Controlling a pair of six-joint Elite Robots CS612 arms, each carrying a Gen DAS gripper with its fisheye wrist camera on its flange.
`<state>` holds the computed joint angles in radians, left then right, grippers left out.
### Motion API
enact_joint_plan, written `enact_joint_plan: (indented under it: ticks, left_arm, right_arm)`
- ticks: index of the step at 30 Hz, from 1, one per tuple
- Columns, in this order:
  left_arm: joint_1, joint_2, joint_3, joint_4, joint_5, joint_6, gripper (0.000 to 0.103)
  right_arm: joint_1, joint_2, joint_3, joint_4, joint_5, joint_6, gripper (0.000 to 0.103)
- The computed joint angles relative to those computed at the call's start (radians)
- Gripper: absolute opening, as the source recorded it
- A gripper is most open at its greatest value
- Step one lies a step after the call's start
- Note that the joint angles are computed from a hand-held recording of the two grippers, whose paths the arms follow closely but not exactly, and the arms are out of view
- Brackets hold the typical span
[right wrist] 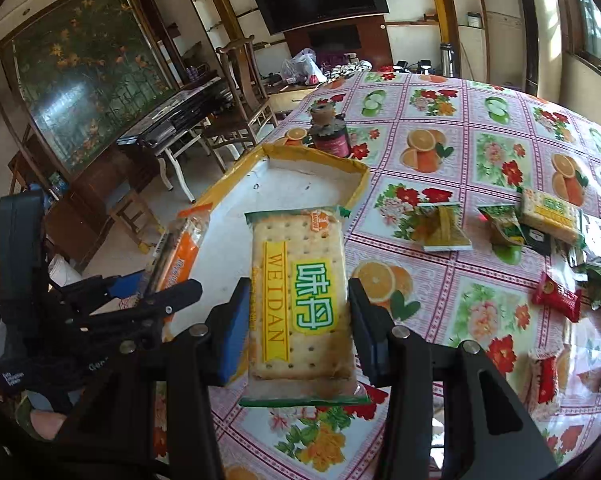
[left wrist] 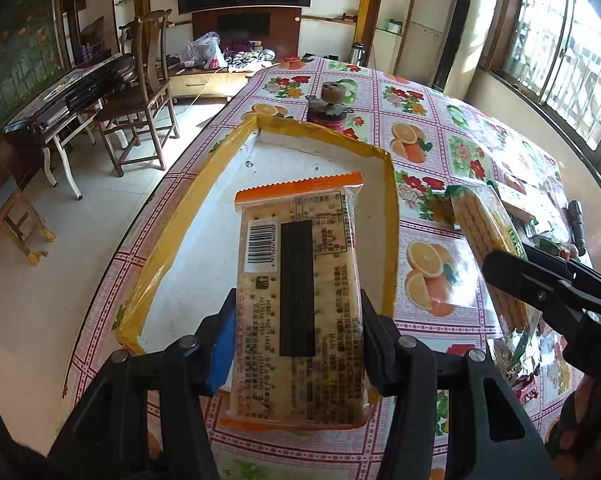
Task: Organize snacks
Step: 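Carry both cracker packs into the yellow-rimmed tray and open both tools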
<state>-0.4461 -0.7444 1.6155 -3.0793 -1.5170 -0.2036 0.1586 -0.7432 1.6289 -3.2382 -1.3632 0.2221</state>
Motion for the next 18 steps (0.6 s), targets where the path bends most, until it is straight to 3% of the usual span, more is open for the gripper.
enact_joint_plan:
  ticks: [4, 10, 18]
  left_arm:
    - [0.003, 0.015, -0.021, 0.025, 0.048, -0.019, 0.053]
    - [0.014, 0.032, -0.044, 0.059, 0.054, -0.039, 0.053]
    - [0.011, 0.047, -0.070, 0.116, 0.080, -0.045, 0.053]
  right_arm:
    - [0.008, 0.035, -0.064, 0.045, 0.022, -0.006, 0.048]
    - [0.007, 0.085, -0.149, 0.105, 0.077, -0.001, 0.049]
    - [0.018, 0.134, -0.248, 0.192, 0.085, -0.035, 0.049]
